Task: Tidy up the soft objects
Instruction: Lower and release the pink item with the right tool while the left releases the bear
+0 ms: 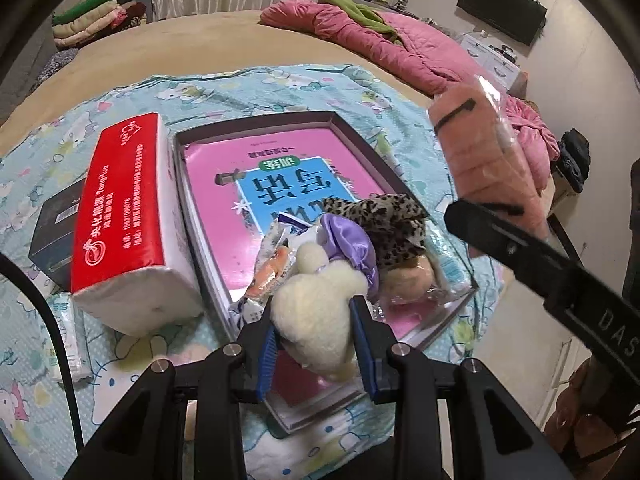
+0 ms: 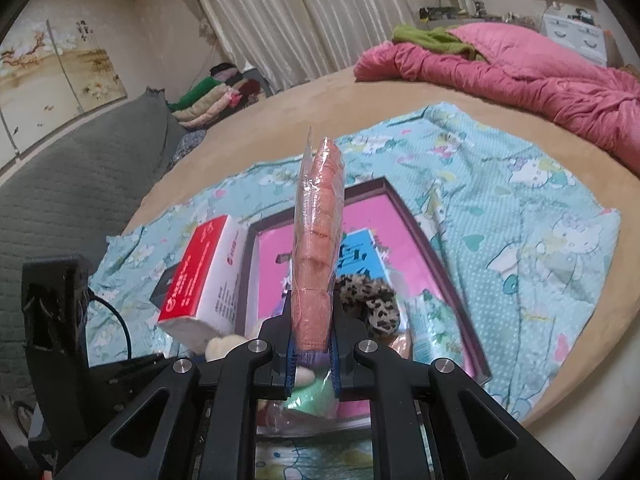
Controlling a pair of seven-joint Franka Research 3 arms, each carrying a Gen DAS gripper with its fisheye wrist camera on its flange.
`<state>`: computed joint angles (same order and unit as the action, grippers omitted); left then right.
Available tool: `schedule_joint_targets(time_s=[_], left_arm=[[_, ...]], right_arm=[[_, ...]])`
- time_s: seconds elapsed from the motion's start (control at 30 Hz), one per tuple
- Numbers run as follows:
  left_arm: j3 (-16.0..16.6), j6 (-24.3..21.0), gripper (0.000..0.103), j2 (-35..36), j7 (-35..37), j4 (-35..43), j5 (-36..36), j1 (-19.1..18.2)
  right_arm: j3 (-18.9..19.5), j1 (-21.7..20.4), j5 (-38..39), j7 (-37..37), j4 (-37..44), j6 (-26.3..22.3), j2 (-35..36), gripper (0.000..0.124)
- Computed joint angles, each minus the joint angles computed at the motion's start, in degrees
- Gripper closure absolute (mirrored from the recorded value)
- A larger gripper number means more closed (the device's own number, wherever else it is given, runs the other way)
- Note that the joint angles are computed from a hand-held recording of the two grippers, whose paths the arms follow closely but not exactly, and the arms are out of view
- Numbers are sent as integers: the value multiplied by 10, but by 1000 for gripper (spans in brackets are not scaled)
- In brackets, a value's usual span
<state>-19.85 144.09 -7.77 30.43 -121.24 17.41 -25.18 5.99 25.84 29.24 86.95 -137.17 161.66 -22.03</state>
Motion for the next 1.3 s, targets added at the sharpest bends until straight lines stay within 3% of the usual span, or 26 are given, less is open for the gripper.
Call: schedule_joint_targets(time_s=[0.3,0.53,0.97,1.3], left_arm=[[4,16,69,-5,4,-15,-6,5],[2,12,69,-2,6,-10,4,6],[3,9,69,14,18,3,2,4],[5,3,68,30,24,16,1,3]], right_arm=[[-17,21,59,-39,9,-18,29,111],[3,-2,32,-13,12,-19,42,111],[-6,1,49,-23,19,-33,61,111],[-5,-5,63,-17,16,-13,74,110]])
